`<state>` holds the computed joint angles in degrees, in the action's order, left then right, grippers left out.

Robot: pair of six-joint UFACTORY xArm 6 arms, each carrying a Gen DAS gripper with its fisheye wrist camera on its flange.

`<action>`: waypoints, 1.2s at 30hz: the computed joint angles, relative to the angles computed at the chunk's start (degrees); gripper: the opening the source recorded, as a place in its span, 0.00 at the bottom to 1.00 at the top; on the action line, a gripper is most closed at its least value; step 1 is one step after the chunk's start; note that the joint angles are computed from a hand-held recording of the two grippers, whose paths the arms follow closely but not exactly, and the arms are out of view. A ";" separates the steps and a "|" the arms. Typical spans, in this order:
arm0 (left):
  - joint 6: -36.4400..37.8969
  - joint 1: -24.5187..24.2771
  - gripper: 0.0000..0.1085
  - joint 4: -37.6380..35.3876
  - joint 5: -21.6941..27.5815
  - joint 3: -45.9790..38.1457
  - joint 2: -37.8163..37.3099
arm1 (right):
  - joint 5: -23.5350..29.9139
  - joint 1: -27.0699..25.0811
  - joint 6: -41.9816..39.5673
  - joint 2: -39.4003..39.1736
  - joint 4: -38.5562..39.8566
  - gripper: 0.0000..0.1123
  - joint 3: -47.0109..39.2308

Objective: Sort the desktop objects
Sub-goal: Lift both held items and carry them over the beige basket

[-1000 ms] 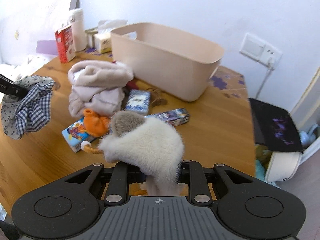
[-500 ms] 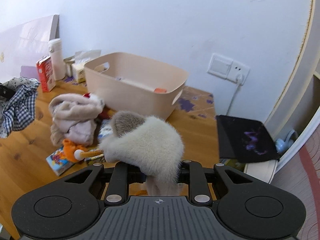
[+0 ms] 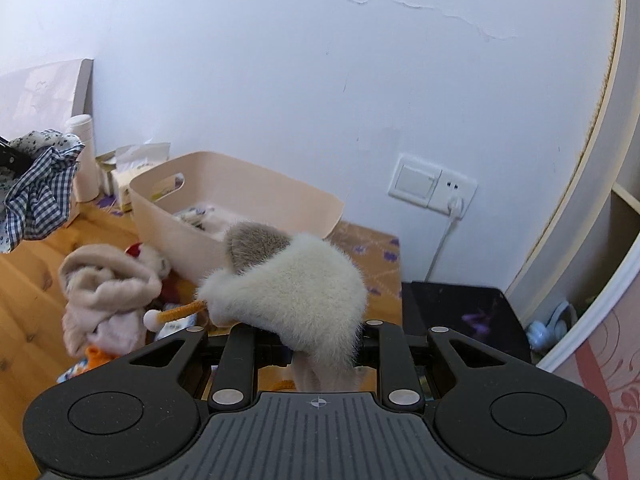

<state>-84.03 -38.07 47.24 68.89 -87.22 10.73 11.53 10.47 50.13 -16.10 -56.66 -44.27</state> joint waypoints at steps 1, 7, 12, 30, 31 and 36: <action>0.50 0.66 0.18 0.28 -0.87 -0.56 0.46 | -0.41 -0.12 0.75 1.22 -0.93 0.19 -1.32; 4.76 4.70 0.18 1.00 -5.26 -4.96 4.59 | -0.72 0.19 0.17 8.97 -2.08 0.19 -9.61; 7.71 8.04 0.18 3.33 -9.93 -9.52 9.58 | 0.48 0.79 -3.13 15.63 0.16 0.19 -16.35; 9.96 15.91 0.18 -5.39 -16.09 -23.09 25.92 | 6.37 2.52 -15.52 37.03 17.29 0.19 -37.14; 10.27 16.18 0.18 -5.98 -16.04 -23.69 26.60 | 6.92 2.64 -16.33 37.97 18.62 0.19 -38.01; 12.15 17.51 0.18 -10.12 -15.85 -27.15 30.16 | 9.36 3.03 -21.44 42.42 23.81 0.19 -43.05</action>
<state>-71.87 -20.56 37.12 53.04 -114.37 40.89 20.89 13.50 28.68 26.33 -32.85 -87.32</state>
